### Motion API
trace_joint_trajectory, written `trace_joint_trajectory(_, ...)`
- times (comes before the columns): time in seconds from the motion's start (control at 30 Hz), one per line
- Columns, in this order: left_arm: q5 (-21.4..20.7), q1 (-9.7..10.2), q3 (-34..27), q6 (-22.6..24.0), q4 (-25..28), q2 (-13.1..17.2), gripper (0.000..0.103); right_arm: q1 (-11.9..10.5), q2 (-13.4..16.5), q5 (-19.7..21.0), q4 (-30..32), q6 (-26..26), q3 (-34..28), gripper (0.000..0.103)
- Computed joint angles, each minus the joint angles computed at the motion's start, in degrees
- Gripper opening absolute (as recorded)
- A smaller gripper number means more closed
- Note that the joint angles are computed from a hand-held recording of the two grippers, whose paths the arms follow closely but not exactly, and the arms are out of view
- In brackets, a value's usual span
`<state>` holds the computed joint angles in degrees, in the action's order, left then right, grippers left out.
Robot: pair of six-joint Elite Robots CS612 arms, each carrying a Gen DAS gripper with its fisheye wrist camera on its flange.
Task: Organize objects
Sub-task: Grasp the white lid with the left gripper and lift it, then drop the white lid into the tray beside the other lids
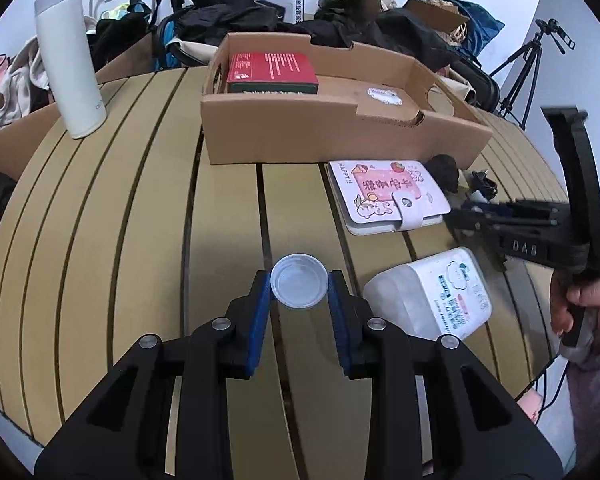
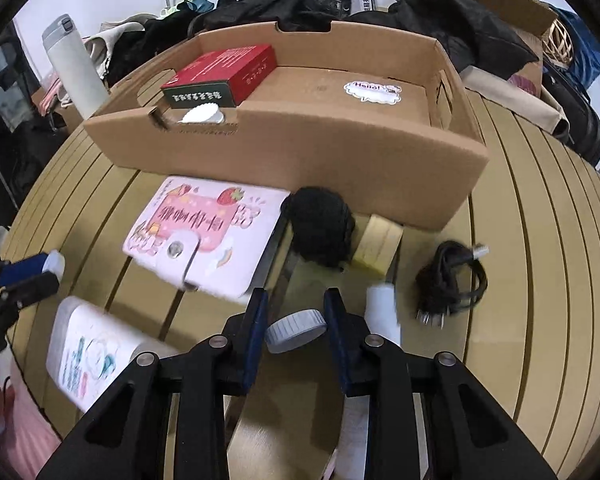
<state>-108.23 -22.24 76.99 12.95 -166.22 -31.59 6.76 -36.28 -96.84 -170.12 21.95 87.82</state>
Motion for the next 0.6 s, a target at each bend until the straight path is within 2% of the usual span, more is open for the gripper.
trace_joint_trajectory(0.1, -1.2, 0.3, 1.03, -0.4, -0.94, -1.05, 0.025, 0.53, -1.64, -0.51, -3.36, 2.04, 2.63, 0.031)
trace_joint_trajectory(0.2, -5.71, 1.0, 0.94, -0.27, -1.44, -2.04, 0.025, 1.01, -4.16, 0.06, -9.24, 3.05, 5.62, 0.031)
trace_joint_trajectory(0.27, -9.08, 1.4, -1.49, 1.13, 0.63, -2.16, 0.025, 1.0, -5.81, 0.31, -11.39, 2.96, 6.6, 0.031)
trace_joint_trajectory(0.37, -8.43, 1.21, -6.53, 2.63, 3.94, -2.0, 0.025, 0.53, -8.32, 0.38, -12.22, 1.5, 6.58, 0.031)
trace_joint_trajectory(0.47, -10.57, 1.3, -15.43, 2.95, 12.06, -0.05, 0.025, -0.6, -9.84, 2.81, -11.0, -0.61, 4.5, 0.031)
trace_joint_trajectory(0.5, -10.07, 1.07, -18.77, 3.19, 15.71, 0.99, 0.025, -0.96, -9.66, 3.75, -9.68, -0.98, 3.07, 0.031)
trace_joint_trajectory(0.6, -4.72, -0.29, -28.72, 3.5, 26.21, 5.58, 0.025, -2.43, -7.55, 7.02, -4.14, -1.06, -2.7, 0.031)
